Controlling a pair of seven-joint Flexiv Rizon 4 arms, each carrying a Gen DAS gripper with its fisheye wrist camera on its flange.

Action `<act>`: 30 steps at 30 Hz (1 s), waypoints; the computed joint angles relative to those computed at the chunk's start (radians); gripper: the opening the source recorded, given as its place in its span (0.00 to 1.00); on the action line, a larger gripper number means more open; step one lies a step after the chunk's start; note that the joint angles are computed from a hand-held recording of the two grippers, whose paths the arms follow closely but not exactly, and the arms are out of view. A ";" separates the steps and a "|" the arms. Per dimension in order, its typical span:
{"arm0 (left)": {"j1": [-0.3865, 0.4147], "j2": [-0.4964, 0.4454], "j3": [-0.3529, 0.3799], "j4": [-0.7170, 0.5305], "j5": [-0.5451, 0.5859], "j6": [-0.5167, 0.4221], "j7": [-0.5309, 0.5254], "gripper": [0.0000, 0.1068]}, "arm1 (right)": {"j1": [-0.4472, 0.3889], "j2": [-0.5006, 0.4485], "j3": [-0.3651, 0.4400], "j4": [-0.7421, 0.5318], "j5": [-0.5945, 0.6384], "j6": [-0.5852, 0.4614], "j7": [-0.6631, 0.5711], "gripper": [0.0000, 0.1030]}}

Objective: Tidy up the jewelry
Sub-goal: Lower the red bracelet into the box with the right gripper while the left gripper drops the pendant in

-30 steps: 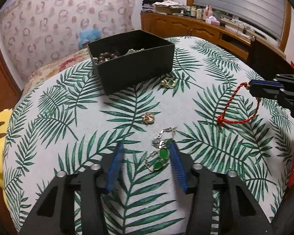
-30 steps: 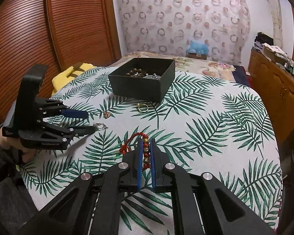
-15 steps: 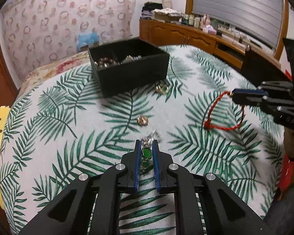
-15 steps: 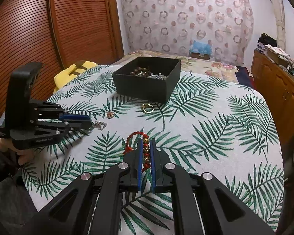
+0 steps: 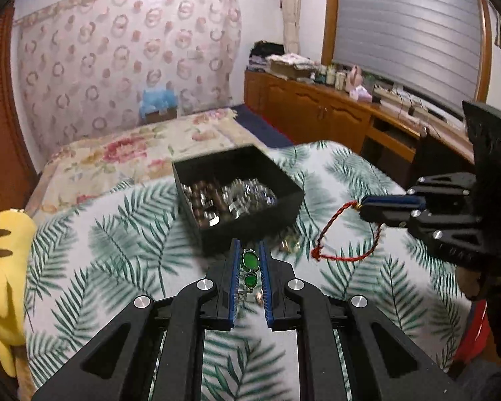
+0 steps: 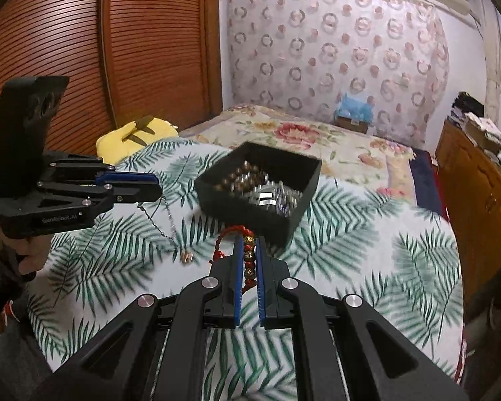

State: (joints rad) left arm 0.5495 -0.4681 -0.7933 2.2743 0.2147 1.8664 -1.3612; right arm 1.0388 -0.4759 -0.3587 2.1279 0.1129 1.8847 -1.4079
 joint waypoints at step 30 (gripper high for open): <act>-0.259 -0.138 0.186 -0.326 -0.243 -0.145 0.184 0.10 | -0.516 -0.249 0.415 -0.387 -0.347 -0.088 0.173 0.09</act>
State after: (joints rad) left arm 0.2904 -0.6058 -0.6075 1.9487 -0.0285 1.7212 -1.1769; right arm 0.5230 -0.7246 0.0567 1.7404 -0.2343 1.7967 -1.2352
